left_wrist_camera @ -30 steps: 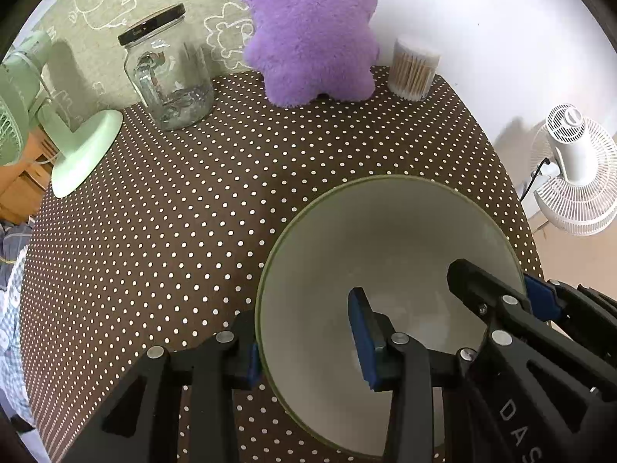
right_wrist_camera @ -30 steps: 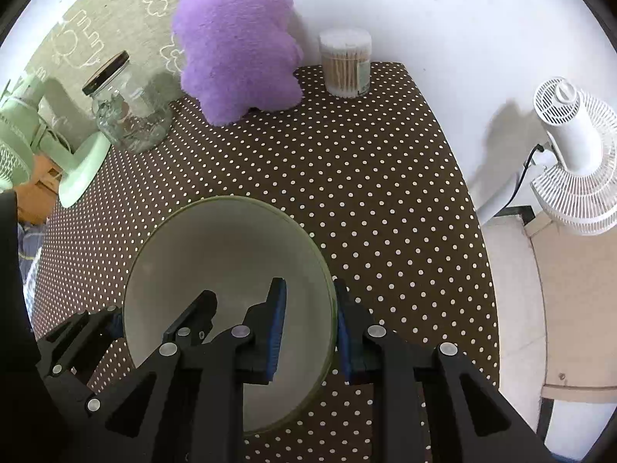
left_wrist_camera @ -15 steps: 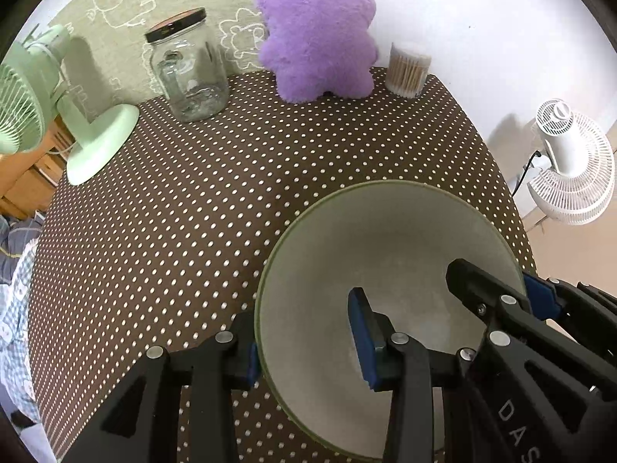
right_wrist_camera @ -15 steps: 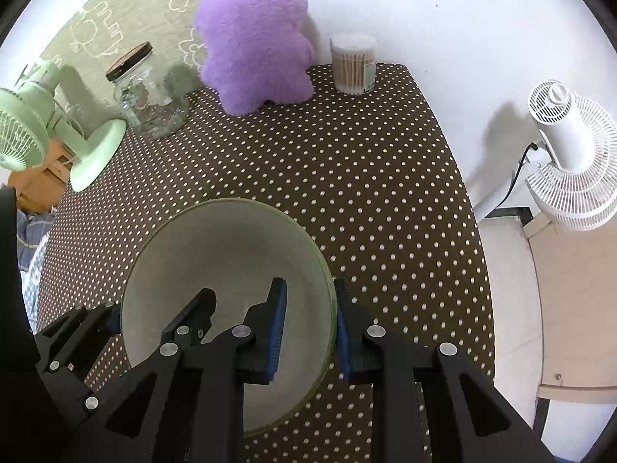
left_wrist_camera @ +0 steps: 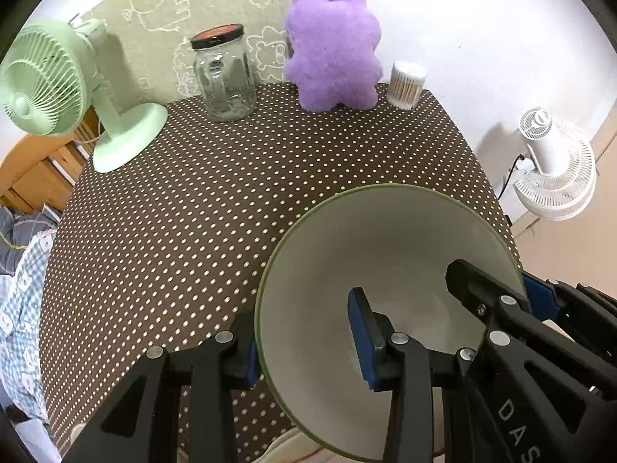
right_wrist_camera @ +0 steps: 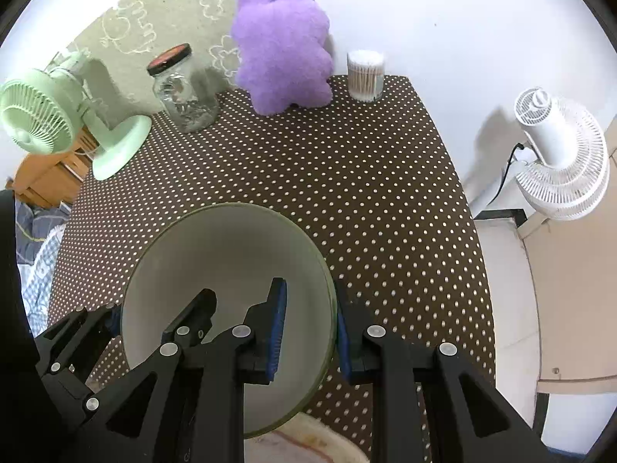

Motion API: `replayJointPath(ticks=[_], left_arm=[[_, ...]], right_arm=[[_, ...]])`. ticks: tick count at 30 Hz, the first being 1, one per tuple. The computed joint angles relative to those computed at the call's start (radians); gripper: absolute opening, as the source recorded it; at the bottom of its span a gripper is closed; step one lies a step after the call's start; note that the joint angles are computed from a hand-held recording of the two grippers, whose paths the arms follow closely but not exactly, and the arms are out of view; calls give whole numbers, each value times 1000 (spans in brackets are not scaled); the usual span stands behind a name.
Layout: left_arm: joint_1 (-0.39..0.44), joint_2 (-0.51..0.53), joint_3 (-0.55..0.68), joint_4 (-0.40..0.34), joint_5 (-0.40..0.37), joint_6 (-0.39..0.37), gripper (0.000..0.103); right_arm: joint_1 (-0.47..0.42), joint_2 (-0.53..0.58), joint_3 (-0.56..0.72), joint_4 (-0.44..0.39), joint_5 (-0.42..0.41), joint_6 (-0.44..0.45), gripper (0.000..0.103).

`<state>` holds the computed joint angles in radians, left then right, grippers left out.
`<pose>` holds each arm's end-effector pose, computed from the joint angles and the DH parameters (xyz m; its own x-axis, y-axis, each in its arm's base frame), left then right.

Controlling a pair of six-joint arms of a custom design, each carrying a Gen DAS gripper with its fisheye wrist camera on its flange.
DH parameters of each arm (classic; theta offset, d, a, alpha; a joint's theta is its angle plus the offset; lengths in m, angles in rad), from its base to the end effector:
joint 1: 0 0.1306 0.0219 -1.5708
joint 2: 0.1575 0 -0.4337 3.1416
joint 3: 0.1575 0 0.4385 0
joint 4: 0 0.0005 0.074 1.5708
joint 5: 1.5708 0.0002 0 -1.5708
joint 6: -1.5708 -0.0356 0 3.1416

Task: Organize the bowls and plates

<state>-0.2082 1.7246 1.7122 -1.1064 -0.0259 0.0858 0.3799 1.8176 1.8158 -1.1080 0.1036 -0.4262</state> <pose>0.6271 -0.1321 0.4393 -0.8937 0.1013 -0.4371 0.1194 0.9927 -0.0142 0.6326 0.2481 0.4305 -0.8922 0.0865 -0.4433 0.0469 0.9939 0.0996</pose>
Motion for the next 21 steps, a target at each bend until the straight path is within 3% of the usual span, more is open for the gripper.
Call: replayJointPath(ticks=[21], left_arm=[[122, -194, -145, 34, 84, -111, 38]], right_arm=[[174, -100, -13, -46, 145, -152, 27]])
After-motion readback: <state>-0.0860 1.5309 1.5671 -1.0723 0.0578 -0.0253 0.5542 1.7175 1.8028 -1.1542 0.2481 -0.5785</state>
